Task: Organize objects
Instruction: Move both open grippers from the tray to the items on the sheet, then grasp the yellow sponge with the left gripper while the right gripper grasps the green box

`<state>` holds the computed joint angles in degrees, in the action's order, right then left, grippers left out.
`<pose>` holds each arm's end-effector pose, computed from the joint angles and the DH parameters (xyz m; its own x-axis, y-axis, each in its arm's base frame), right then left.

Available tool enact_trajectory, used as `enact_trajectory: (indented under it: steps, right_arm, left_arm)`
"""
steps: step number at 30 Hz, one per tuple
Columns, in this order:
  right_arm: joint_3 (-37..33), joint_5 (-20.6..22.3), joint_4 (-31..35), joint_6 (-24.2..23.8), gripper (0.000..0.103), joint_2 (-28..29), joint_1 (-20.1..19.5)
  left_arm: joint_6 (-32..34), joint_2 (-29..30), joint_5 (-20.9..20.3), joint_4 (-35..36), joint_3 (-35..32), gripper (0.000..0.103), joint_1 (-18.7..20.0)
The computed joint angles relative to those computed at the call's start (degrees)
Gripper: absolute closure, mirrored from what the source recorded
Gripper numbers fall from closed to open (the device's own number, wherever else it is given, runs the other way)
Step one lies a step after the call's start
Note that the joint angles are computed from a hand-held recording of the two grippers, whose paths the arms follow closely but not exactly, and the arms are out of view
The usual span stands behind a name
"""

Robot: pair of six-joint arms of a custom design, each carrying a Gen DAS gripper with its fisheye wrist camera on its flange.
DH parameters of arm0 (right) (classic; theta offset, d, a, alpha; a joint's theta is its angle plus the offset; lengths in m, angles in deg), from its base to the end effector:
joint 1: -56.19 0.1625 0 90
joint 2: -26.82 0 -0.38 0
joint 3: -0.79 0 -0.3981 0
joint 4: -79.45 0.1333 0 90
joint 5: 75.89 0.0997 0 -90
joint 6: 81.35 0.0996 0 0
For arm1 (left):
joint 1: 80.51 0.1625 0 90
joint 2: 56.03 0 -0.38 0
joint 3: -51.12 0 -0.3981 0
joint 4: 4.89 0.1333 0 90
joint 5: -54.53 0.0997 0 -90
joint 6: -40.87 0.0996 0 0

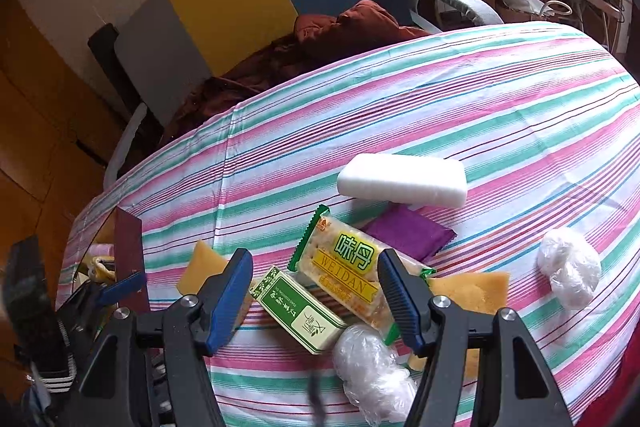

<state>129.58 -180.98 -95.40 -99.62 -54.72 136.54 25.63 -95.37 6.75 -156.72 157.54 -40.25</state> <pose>0.0281 -0.4752 0.2307 -0.9202 0.0575 0.3871 -0.1639 0.8415 -0.5147 -0.2838 -0.5027 -0.0459 -0.6163 0.4144 -0.6697 0.6197 0.7799 -0.0876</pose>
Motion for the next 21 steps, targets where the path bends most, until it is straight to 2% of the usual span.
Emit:
enact_trajectory:
  steps: [2, 4, 5, 6, 10, 14, 21]
  right_arm:
    - [-0.1, -0.2, 0.2, -0.1, 0.037, 0.1, 0.0]
    - [-0.1, -0.3, 0.6, -0.2, 0.037, 0.1, 0.1]
    - [-0.2, -0.4, 0.8, -0.3, 0.037, 0.2, 0.1]
    - [-0.3, -0.5, 1.0, -0.5, 0.037, 0.3, 0.1]
    - [-0.7, -1.2, 2.8, -1.9, 0.037, 0.9, 0.6]
    - [-1.4, -2.1, 5.6, -4.1, 0.037, 2.1, 1.4]
    - [-2.8, -10.5, 5.8, -8.4, 0.037, 7.5, 4.2]
  left_arm:
    - [0.8, 0.9, -0.2, -0.1, -1.0, 0.001, 0.5]
    - [1.7, 1.5, -1.1, -0.2, -1.8, 0.019, 1.1]
    - [1.3, 1.6, -2.7, 1.2, -2.5, 0.041, 1.8]
    - [1.0, 1.6, -4.0, 1.6, -2.8, 0.044, 2.3]
    - [1.6, 0.1, -4.2, -3.0, 0.4, 0.046, 1.8]
    - [-0.5, -3.4, -5.8, -6.3, 4.9, 0.046, 0.9]
    - [-2.0, -9.8, -7.1, -11.3, 12.5, 0.044, -2.0]
